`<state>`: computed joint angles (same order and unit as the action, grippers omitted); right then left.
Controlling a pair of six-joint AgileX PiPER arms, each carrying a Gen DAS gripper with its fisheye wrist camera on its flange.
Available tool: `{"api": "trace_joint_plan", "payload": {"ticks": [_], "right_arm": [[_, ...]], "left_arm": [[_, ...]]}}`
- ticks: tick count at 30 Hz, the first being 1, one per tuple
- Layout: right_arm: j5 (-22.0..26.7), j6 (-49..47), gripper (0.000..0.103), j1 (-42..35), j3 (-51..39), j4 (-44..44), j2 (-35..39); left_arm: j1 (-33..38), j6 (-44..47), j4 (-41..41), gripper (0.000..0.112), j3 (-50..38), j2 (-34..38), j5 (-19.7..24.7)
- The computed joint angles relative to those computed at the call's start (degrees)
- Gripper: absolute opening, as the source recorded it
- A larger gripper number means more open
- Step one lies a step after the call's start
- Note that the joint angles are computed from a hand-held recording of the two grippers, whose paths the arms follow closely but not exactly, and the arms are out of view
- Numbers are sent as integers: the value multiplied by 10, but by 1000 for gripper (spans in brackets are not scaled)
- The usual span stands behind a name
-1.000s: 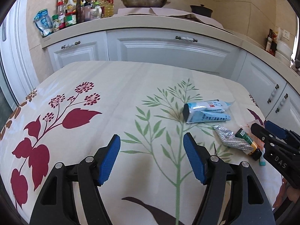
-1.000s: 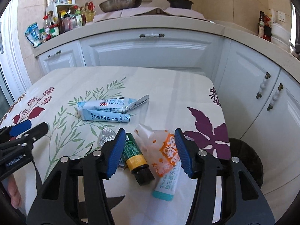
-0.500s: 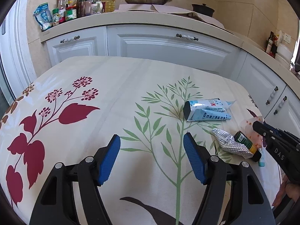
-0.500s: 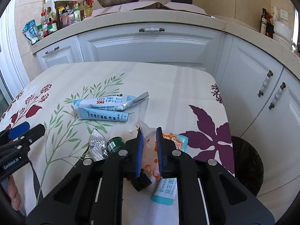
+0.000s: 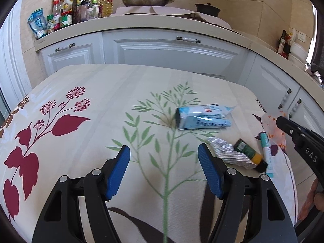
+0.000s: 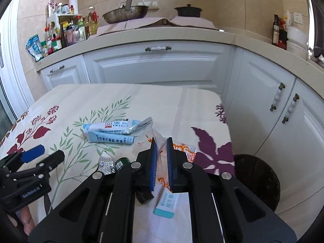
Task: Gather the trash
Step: 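Grasp the silver foil blister pack with the left gripper while the right gripper holds the bag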
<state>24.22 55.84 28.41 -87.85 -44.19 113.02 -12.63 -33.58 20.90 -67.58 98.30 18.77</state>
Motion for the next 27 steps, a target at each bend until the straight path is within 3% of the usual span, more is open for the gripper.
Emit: {"api": "trace_joint_plan", "payload": {"ticks": [14, 20, 24, 27], "right_arm": [[-44, 211, 9, -51, 165, -179, -105], [-68, 294, 9, -79, 226, -248, -140], [-82, 331, 9, -95, 250, -278, -152], [-92, 352, 9, -104, 259, -299, -155]], "left_arm": [[-94, -61, 55, 72, -24, 13, 22], [-135, -131, 126, 72, -56, 48, 53], [-134, -115, 104, 71, -79, 71, 71], [-121, -82, 62, 62, -85, 76, 75]]}}
